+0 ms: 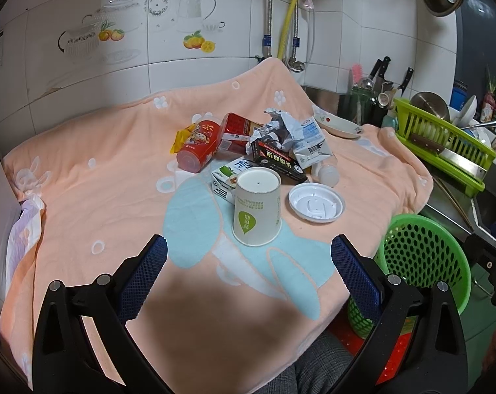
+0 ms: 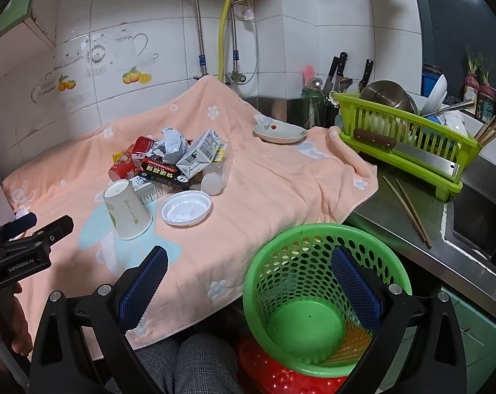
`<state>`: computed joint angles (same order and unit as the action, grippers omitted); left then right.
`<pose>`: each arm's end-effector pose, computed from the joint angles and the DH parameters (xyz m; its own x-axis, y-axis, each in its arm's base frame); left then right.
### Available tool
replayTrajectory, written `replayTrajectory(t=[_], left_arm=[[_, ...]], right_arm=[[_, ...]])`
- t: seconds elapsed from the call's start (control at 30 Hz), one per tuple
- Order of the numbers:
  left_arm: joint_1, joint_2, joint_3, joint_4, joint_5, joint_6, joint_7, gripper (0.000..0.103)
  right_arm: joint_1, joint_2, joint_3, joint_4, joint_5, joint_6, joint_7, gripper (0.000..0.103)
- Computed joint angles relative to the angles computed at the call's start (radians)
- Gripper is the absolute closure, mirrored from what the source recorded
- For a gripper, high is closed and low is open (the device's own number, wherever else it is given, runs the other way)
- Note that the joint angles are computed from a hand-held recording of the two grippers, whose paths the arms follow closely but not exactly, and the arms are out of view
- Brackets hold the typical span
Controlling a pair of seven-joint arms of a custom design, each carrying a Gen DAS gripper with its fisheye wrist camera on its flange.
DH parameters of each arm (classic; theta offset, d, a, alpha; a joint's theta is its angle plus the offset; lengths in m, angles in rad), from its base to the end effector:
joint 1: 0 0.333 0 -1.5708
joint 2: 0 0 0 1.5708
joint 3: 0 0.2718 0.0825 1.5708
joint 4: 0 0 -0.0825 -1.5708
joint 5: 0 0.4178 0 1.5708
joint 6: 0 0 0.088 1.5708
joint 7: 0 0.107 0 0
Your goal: Collect trash
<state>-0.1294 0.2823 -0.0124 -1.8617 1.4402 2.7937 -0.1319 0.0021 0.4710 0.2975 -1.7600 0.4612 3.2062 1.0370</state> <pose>0.6506 -0.1388 0.3482 0.2886 -0.9569 0.0314 -0.5176 -0.1835 -0.8357 0.6956 0.1440 0.3585 0.2811 -0.9580 -0.0563 -0.5422 -0.1101 -0.8330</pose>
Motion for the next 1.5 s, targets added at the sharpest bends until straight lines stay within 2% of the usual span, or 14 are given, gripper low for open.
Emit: replayTrajectory(t=[0.33,0.4,0.67,1.2,1.5], left_arm=[[-0.001,0.007,0.001,0.005,-0.007,0.001,0.010,0.005],[-0.003,0.008,0.002,0.007,-0.008,0.000,0.010,0.005],[-0.001,0.015,0.004,0.009,-0.025,0.001,0.018,0.005],[0.000,0.029,0.022,0.021,-0.065,0.019,0.047,0.005],[0.005,0.068,0.029,0.061,-0.142,0.034,0.120,0.005]], right_arm=[[0.015,0.003,-0.025,0.003,-0.009,0.011,0.044,0.006],[0.003,0.005,-0.011,0.004,-0.012,0.007,0.041,0.006],[0.009,0.008,-0.018,0.008,-0.021,0.005,0.048,0.006],[0.074,0.046,-0.081,0.068,-0.038,-0.054,0.034,0.006],[0.108,0.094,-0.111,0.142,-0.051,-0.093,0.036,0.006]])
